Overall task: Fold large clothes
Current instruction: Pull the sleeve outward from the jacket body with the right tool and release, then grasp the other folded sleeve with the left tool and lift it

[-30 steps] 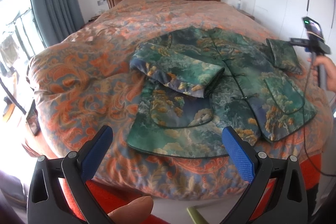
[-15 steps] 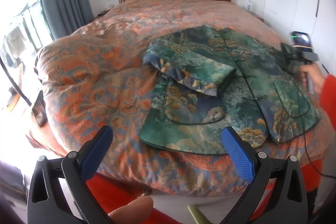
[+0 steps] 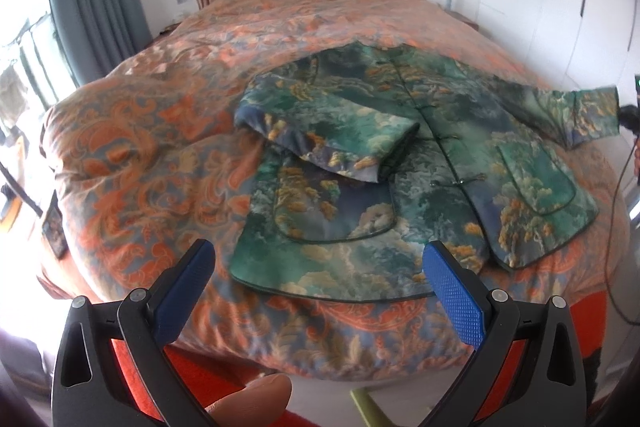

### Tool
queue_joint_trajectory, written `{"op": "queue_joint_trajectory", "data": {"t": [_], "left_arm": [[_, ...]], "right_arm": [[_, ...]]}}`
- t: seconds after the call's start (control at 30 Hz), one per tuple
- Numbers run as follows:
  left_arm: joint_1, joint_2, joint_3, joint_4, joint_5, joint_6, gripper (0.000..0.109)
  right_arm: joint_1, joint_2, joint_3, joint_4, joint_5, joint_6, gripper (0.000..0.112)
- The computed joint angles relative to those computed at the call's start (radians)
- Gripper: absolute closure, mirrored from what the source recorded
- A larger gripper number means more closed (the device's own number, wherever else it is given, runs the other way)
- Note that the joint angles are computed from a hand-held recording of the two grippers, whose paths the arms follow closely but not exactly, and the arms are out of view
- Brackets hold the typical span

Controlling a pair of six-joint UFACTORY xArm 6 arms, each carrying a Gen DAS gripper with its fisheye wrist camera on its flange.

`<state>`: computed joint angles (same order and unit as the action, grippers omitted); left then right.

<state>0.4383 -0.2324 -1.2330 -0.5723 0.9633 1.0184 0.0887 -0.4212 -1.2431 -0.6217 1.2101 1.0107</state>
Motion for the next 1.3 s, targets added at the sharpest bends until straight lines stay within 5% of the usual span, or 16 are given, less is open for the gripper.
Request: {"op": "queue_joint_trajectory", "data": {"t": [0.2, 0.5, 0.6, 0.7, 0.8, 1.03, 1.13, 1.3], "left_arm": [[-0.009, -0.022, 0.011, 0.012, -0.012, 0.011, 0.006], [-0.034, -0.05, 0.055, 0.041, -0.068, 0.041, 0.006], [-0.044, -0.045, 0.055, 0.055, -0.077, 0.051, 0.006], [-0.052, -0.015, 0.034, 0.068, -0.085, 0.035, 0.006], [-0.059, 0.041, -0.016, 0.11, -0.081, -0.02, 0.006], [-0.145, 0.2, -0.17, 0.129, -0.076, 0.093, 0.006], [-0.218, 0.281, -0.246, 0.123, 0.003, 0.232, 0.006], [-0.303, 0.443, -0.339, 0.221, -0.033, 0.211, 0.006]], "right_arm": [[-0.215, -0.201, 0.295, 0.185, -0.182, 0.012, 0.106], [-0.346, -0.249, 0.447, 0.293, -0.351, -0.008, 0.104], [-0.372, -0.261, 0.469, 0.316, -0.353, -0.01, 0.1], [-0.386, -0.29, 0.482, 0.31, -0.315, 0.026, 0.084], [-0.377, -0.329, 0.493, 0.261, -0.261, 0.067, 0.083], [-0.164, -0.445, 0.491, 0.046, -0.102, 0.242, 0.073], [-0.008, -0.455, 0.461, -0.025, -0.063, 0.319, 0.069], [0.274, -0.399, 0.375, -0.125, 0.011, 0.416, 0.061]]}}
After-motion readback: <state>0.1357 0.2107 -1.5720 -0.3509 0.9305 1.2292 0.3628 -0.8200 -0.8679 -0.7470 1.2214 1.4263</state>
